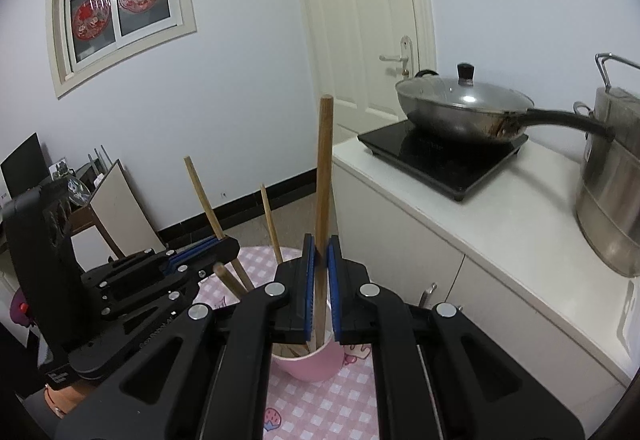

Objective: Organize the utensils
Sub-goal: 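Open the left tool to drop its chopstick in the cup while the right tool holds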

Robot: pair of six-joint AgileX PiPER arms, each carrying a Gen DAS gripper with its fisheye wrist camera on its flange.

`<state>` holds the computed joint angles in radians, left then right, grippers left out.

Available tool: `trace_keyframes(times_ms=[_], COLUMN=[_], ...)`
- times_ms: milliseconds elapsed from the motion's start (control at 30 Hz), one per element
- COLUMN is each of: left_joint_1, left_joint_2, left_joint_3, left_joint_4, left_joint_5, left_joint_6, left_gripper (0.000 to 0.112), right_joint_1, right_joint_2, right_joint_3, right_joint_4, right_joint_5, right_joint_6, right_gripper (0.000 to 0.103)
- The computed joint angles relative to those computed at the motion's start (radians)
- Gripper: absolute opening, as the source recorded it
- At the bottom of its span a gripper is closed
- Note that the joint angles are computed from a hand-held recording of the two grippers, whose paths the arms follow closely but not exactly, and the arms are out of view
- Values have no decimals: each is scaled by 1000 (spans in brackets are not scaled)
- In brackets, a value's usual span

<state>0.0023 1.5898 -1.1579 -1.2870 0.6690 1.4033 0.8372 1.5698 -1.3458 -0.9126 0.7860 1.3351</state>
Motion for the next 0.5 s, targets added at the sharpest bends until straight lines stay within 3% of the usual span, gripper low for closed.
trace_keyframes(times_ms=[267,333,367,400,500], left_joint_1=[-12,-10,-6,3,17], left_joint_2=[-2,-9,-15,-30,-55], left_joint_3=[-16,-16,-12,6,16], left_joint_4=[133,152,151,121,118], left_joint_5=[13,21,26,26,42], left_joint_6=[-97,-111,-113,-92,-91], left_gripper=[8,24,46,56,56], right_joint_1=[7,10,14,18,31], right_joint_2=[32,37,37,36,26], right_joint_3=[7,6,7,7,11], right_joint_4=[40,45,46,48,41], right_joint_5=[10,12,16,21,39], right_joint_6=[-1,2,5,7,20], right_gripper=[6,6,6,6,7])
